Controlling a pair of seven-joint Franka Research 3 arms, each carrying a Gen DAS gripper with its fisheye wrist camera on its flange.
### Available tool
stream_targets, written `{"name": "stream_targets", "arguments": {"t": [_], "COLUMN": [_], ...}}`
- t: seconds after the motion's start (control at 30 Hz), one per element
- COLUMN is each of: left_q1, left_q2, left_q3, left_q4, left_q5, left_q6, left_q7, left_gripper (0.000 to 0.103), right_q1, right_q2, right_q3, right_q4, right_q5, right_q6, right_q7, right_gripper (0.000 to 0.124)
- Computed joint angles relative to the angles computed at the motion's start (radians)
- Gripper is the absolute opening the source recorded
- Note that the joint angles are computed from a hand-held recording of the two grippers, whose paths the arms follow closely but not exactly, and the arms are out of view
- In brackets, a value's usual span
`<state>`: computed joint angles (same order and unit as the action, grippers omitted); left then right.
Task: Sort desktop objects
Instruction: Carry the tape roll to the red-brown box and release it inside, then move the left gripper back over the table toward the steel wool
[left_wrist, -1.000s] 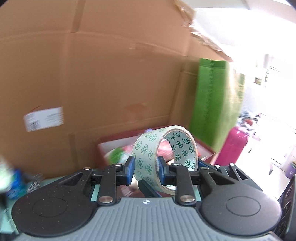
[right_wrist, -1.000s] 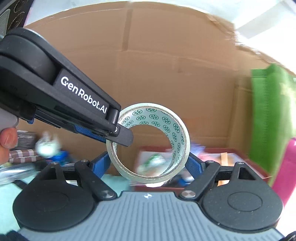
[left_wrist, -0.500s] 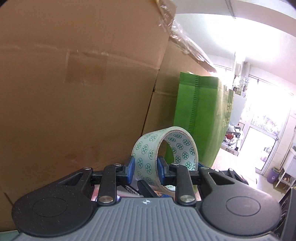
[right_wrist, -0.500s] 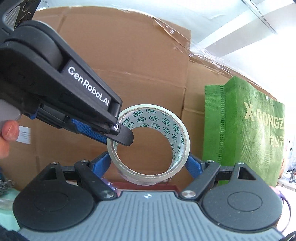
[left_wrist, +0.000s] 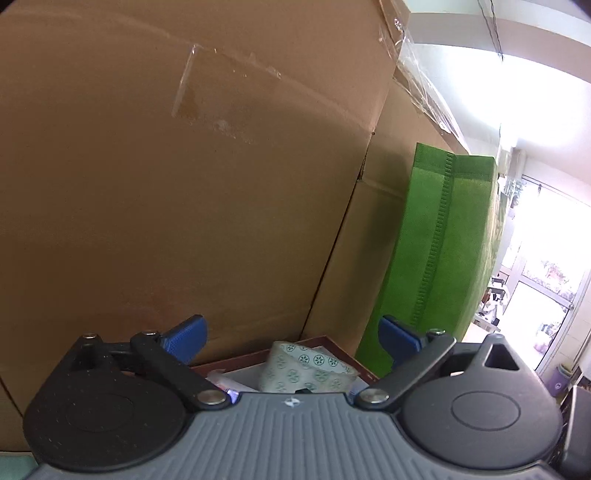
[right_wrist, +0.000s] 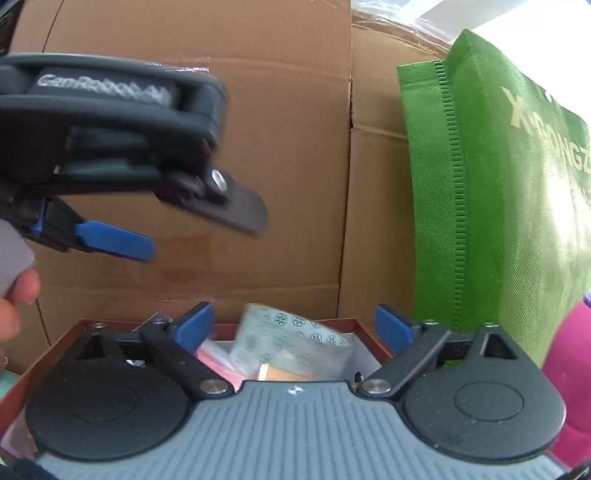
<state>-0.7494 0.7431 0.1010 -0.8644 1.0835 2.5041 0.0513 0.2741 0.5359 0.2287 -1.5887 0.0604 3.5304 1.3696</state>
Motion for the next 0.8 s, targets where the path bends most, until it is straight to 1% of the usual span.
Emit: {"name": "stream_targets", "arguments": {"t": [0.07,0.17,0.2,0.23,0.27,0.3,0.33,0.43,0.53,0.63,0.7,0.77,0.8], "left_q1": [-0.001,-0.022,-0.023,-0.028,-0.022,-0.027,-0.032,-0.059,-0.065,-0.075,-0.074,-0.069,-0.066], "left_q2": [-0.036,-0.095,-0.091,-0.093,-0.098,-0.080,-0.076,-0.103,-0.157,-0.190,-0.215,-0.255,-0.285], "left_q3": [-0.010,-0.012,-0.023,-0.030,-0.059,-0.053,-0.057,-0.064,-0.088,-0.119,-0.145,-0.169,-0.179], "left_q4": [-0.054,-0.147,-0.139,-0.141,-0.146,-0.117,-0.108,-0.133,-0.203,-0.237,-0.264,-0.317,-0.364], "left_q5": [-0.002,0.046,0.049,0.055,0.072,0.048,0.047,0.050,0.057,0.049,0.032,0.018,0.023], "left_q6": [0.006,-0.012,-0.039,-0.061,-0.097,-0.101,-0.117,-0.186,-0.209,-0.287,-0.332,-0.358,-0.357], "left_q7": [0.007,-0.024,-0.010,-0.002,0.001,0.042,0.058,0.066,0.043,0.036,0.030,-0.002,-0.043], "left_gripper": [0.103,0.103,0.103,0.103,0.103,0.103,0.103,0.103,0.103,0.103,0.103,0.103,0.103], "right_q1": [0.019,0.050,0.073,0.085,0.086,0.085,0.093,0.125,0.123,0.142,0.127,0.124,0.135], "right_q2": [-0.024,-0.061,-0.076,-0.075,-0.091,-0.104,-0.099,-0.146,-0.195,-0.240,-0.266,-0.299,-0.315], "right_q3": [-0.017,-0.041,-0.061,-0.084,-0.072,-0.059,-0.080,-0.100,-0.083,-0.088,-0.064,-0.050,-0.054], "right_q4": [-0.033,-0.087,-0.101,-0.085,-0.103,-0.118,-0.097,-0.153,-0.210,-0.254,-0.286,-0.327,-0.344], "right_q5": [0.023,0.056,0.083,0.056,0.096,0.133,0.101,0.142,0.148,0.169,0.152,0.139,0.146], "right_q6": [0.003,0.024,0.015,-0.010,-0.010,-0.011,-0.030,-0.028,-0.040,-0.057,-0.054,-0.054,-0.056], "right_q7": [-0.006,-0.021,-0.036,-0.012,-0.058,-0.104,-0.079,-0.112,-0.122,-0.139,-0.133,-0.128,-0.131], "right_gripper": [0.095,0.096,0.098,0.098,0.098,0.098,0.098,0.098,0.098,0.098,0.098,0.098,0.098]}}
